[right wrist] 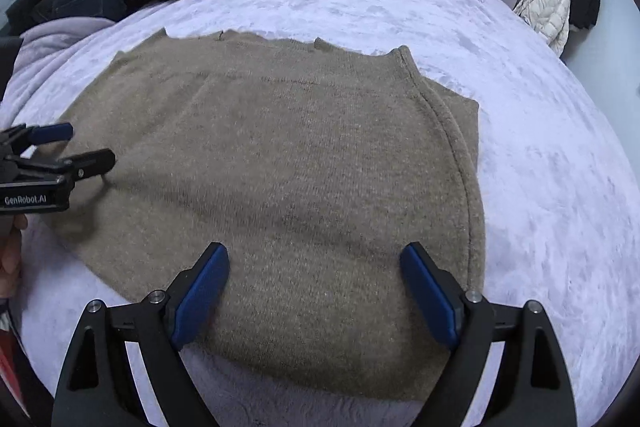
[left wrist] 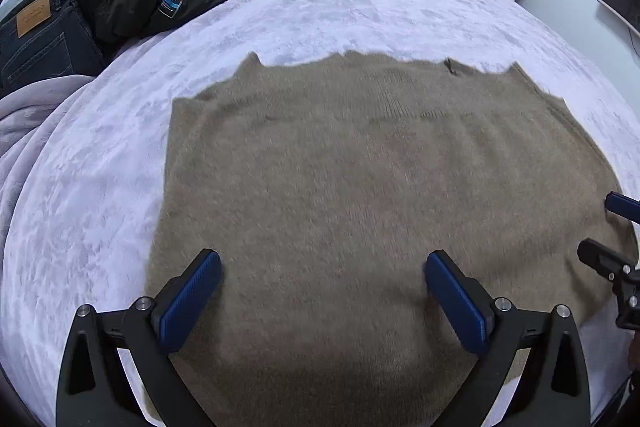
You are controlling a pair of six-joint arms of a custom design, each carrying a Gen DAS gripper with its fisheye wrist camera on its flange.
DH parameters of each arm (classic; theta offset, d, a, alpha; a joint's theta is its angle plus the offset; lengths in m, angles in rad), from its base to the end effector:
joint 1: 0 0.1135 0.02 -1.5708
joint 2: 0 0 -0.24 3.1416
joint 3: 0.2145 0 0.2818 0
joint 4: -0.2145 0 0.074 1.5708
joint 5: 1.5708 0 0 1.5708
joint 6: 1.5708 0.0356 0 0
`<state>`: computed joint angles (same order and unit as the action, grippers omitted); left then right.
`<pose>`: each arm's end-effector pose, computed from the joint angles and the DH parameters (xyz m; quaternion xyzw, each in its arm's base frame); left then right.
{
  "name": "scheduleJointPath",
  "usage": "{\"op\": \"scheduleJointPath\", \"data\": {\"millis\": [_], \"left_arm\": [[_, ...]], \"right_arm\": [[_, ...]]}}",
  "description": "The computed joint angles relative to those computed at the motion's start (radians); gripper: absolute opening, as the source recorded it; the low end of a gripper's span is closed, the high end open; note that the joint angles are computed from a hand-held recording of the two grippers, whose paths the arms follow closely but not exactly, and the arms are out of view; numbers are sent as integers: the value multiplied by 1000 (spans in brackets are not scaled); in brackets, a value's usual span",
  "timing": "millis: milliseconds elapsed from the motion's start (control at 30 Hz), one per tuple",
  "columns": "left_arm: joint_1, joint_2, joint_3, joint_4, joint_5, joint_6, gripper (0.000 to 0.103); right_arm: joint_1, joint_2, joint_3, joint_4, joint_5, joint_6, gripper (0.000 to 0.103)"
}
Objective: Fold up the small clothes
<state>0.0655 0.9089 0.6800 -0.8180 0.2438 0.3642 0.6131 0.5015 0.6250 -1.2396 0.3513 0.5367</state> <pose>0.2087 0.0051 0.2048 0.1738 0.9434 -0.0599 0.2762 0.1073 0.0605 0.2258 0.0027 0.9601 -0.0222 0.2788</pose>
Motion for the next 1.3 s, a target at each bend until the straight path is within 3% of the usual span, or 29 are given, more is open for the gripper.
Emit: {"op": "scheduleJointPath", "data": {"millis": [67,233,333,400,533,633,733,800,900,1000,1133,1300], "left_arm": [[-32,92,63,35,-19,-59,103],[-150,375,252,85,-39,-190,103],[-225,508,319,157,-149,-199,103],[-213,594,373,174,-153,-199,103],[-157,660,411,229,-145,-201,103],[-132,656,395,244,-107,-200,103],[-149,592,368,225,-149,-205,103],[-145,521,335,201,-116,-214,103],[-152,426,285,162,-57,-204,103],[-192,360,229,174,-96,-197,103],[-223,475,277,177,-147,-228,103],[-186,589,370,188,-180,-251,103]], "right_arm": [[-97,43,25,73,-44,-74,91],[-257,349,129,315,-153,-201,91],[-315,598,220,405,-143,-234,91],[-369,695,260,438,-141,-254,92],[-492,718,271,472,-161,-243,92],[-568,692,234,505,-264,-268,92],[-523,672,241,475,-198,-268,93],[-473,622,240,443,-140,-225,93],[-391,541,227,415,-137,-201,93],[-262,530,229,373,-72,-188,93],[-199,597,234,381,-25,-192,93],[-313,701,259,441,-110,-210,97]]}}
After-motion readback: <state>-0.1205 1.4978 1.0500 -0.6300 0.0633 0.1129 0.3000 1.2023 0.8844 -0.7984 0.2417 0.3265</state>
